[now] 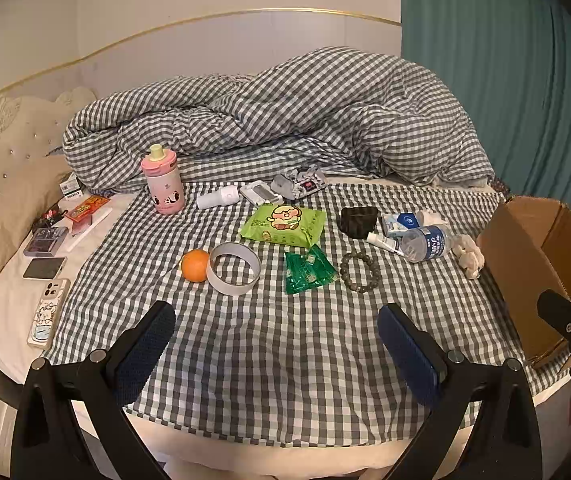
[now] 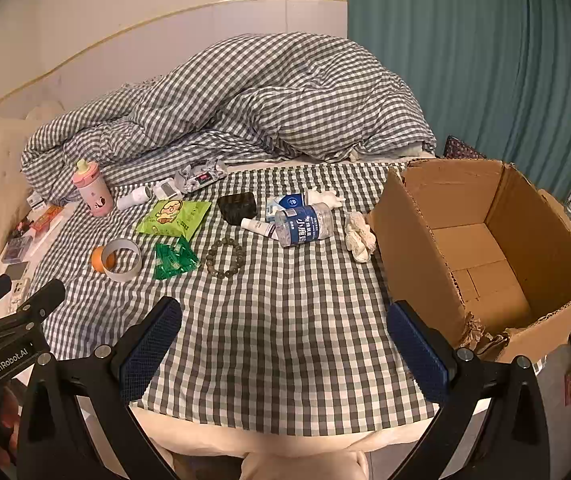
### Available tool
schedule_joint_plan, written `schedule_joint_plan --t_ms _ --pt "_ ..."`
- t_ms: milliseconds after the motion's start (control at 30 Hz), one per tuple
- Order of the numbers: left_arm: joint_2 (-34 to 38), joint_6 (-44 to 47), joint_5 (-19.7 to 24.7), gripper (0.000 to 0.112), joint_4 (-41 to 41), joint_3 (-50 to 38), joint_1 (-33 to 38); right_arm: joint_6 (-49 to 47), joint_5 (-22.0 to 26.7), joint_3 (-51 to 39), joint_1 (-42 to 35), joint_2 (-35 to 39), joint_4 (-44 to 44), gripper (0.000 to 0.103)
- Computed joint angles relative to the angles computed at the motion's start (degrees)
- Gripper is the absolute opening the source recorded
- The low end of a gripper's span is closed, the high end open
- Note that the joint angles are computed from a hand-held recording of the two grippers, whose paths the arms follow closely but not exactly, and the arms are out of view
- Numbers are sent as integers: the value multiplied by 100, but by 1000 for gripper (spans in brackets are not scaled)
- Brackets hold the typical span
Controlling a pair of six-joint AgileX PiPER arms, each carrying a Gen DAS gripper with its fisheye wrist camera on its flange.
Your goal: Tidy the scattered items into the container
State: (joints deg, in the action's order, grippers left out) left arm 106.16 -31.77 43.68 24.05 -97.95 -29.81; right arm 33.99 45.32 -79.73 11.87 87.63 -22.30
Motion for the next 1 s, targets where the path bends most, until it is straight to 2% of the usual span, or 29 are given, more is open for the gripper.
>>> schedule_joint_plan --t_ms 200,567,733,1000 --pt "63 61 94 103 -99 -62 23 -61 -54 47 -13 -8 91 103" --pt "107 101 -11 103 -232 -57 130 -295 -103 -32 46 116 145 103" --pt "19 -129 -262 103 -94 183 155 -309 -245 69 136 118 134 103" --pt "137 65 -486 103 -290 279 339 -349 -264 -64 174 380 205 103"
